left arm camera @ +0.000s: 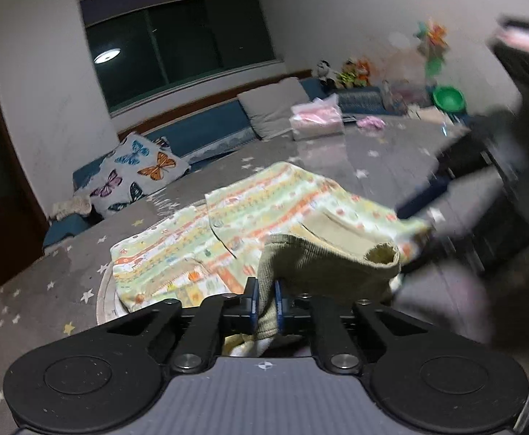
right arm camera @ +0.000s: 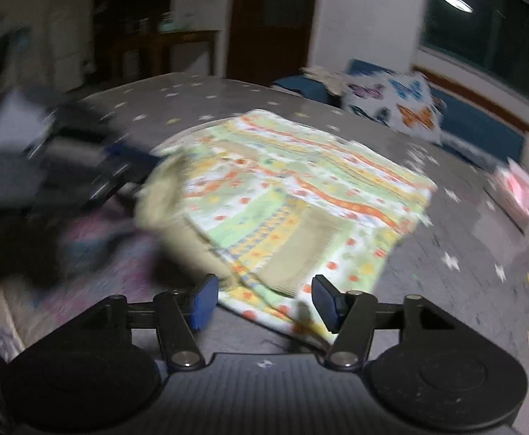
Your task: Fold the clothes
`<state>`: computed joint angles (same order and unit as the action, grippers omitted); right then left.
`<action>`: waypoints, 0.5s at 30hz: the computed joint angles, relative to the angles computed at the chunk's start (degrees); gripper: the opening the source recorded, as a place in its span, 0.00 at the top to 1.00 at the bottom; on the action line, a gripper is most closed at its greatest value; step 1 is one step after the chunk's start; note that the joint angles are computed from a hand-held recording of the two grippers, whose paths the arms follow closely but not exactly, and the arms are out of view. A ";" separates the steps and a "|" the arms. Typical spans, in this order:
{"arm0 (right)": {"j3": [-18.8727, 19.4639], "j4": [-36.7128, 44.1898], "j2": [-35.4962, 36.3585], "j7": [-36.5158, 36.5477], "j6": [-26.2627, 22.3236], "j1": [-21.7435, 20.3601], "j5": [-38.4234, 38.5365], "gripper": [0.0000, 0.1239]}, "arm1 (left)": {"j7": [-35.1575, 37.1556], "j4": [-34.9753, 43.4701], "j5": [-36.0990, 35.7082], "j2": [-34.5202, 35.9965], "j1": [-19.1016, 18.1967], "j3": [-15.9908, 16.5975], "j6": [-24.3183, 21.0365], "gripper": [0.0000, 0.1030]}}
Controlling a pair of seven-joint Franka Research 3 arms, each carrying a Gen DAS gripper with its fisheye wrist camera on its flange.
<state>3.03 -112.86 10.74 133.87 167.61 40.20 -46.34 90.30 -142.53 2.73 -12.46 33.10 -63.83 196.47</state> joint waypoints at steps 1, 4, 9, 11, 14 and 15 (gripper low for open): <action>0.13 0.52 0.52 -0.71 0.03 0.10 -0.27 0.53 | 0.00 0.96 -0.54 0.70 1.53 -1.32 -0.32 0.93; -0.55 2.78 2.66 -1.20 0.18 1.15 -1.43 0.53 | -0.44 2.93 -0.83 2.58 4.33 -3.65 -1.49 0.94; -2.02 6.25 6.31 -1.33 1.73 2.24 1.65 0.75 | -3.40 3.93 1.04 2.95 7.06 -5.44 -3.39 0.92; -2.08 6.38 6.74 -2.84 2.85 2.16 5.42 0.80 | -5.34 2.18 3.22 1.91 0.42 2.00 -3.36 0.90; -5.00 5.83 6.15 -1.46 4.92 4.33 6.13 0.84 | -6.96 -1.31 5.24 -1.05 -7.89 11.36 -3.33 0.79; -5.48 5.66 5.99 -1.31 5.59 4.61 6.72 0.85 | -7.38 -2.63 5.82 -2.36 -9.83 13.64 -3.36 0.63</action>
<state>-2.45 -107.20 16.72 132.56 173.20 44.80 -39.62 82.93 -145.15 8.55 -14.82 23.27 -50.19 193.11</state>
